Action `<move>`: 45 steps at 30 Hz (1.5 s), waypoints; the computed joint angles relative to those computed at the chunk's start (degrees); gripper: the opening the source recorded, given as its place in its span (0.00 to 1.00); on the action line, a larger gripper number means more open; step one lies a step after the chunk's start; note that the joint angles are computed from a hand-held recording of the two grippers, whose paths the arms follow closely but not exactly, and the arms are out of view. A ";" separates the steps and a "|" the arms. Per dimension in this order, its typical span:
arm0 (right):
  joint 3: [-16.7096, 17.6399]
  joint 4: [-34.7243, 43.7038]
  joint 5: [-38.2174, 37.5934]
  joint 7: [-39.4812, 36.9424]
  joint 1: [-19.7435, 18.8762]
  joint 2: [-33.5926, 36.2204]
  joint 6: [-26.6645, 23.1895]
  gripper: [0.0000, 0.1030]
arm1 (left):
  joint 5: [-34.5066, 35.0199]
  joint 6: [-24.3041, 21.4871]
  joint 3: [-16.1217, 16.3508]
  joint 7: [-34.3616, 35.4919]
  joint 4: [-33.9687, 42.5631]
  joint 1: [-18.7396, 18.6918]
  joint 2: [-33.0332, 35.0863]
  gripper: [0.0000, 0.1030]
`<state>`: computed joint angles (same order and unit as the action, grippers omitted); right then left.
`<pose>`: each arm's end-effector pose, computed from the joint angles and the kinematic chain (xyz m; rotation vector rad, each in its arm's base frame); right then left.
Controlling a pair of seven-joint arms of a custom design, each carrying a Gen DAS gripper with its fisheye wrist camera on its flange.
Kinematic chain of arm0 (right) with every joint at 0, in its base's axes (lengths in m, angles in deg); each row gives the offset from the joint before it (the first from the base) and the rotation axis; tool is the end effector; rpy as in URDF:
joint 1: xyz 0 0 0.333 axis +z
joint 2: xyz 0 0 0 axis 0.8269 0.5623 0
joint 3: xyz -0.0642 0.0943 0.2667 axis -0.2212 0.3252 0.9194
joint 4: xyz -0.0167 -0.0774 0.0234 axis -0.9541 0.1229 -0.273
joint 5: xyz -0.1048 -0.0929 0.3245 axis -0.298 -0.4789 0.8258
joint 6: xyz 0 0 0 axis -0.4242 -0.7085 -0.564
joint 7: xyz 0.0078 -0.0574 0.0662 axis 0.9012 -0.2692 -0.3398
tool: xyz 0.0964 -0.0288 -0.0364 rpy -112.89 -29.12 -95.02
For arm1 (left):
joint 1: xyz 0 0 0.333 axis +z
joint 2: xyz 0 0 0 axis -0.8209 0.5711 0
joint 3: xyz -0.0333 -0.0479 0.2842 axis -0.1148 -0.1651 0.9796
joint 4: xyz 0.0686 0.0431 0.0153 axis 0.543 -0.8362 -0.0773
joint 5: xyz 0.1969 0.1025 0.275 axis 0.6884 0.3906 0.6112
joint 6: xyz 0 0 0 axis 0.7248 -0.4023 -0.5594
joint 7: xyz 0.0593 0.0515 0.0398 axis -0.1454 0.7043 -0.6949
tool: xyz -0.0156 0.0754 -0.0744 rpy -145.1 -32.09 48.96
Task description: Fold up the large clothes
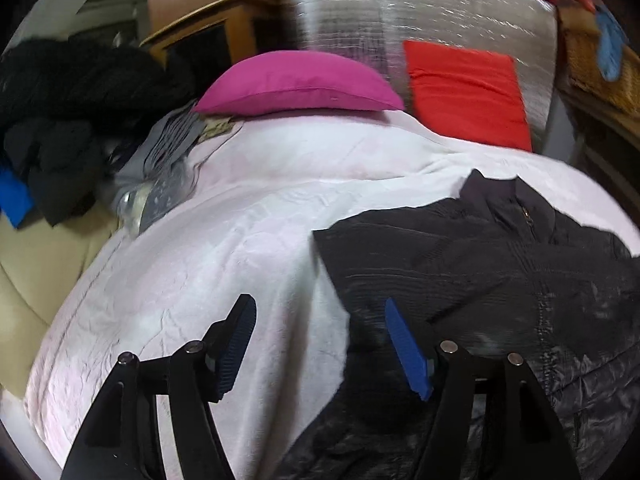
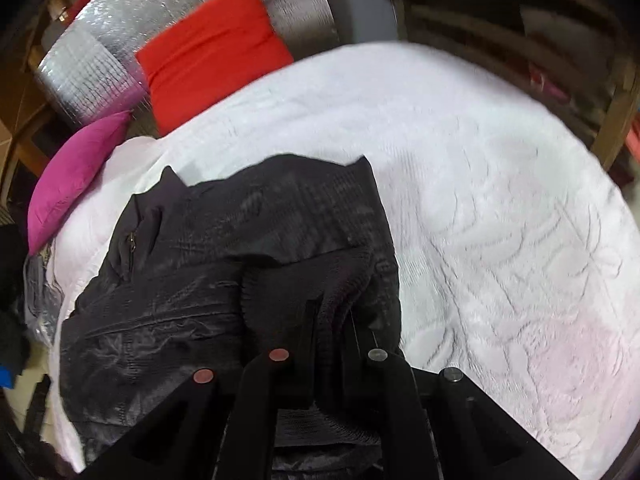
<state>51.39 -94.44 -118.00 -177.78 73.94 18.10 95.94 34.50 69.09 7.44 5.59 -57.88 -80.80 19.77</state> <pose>0.3956 0.2341 0.3544 -1.1222 2.3157 -0.3984 0.4130 -0.3647 0.3746 -1.6172 1.7539 -0.6776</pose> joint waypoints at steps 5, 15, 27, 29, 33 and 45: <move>-1.08 -4.43 2.90 -0.15 -1.69 -2.49 7.41 0.09 | -1.51 -3.89 -0.39 4.86 2.89 -1.47 3.22 0.69; 5.29 -8.45 -18.04 24.15 -6.49 -14.01 -0.11 0.41 | -6.56 0.00 0.67 8.33 2.21 -1.07 3.12 0.70; 3.69 3.21 -6.48 -5.17 2.37 0.30 -2.72 0.37 | -1.34 0.29 -0.43 8.18 4.46 -2.32 4.88 0.70; 1.46 3.58 2.66 -13.83 3.94 3.78 -0.65 0.38 | -9.20 -0.67 -0.96 17.57 6.67 -2.03 7.90 0.71; 0.99 2.50 -1.64 -9.01 3.84 1.38 0.81 0.38 | -9.63 -0.21 0.67 17.48 6.57 -3.54 7.79 0.70; -0.11 13.22 -10.41 -4.71 4.13 12.61 4.54 0.39 | -10.27 -1.27 1.15 16.48 10.49 -4.79 11.59 0.75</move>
<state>51.28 -81.21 -128.41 -182.49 78.07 30.71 100.48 24.23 67.82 8.59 22.07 -47.39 -85.59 31.36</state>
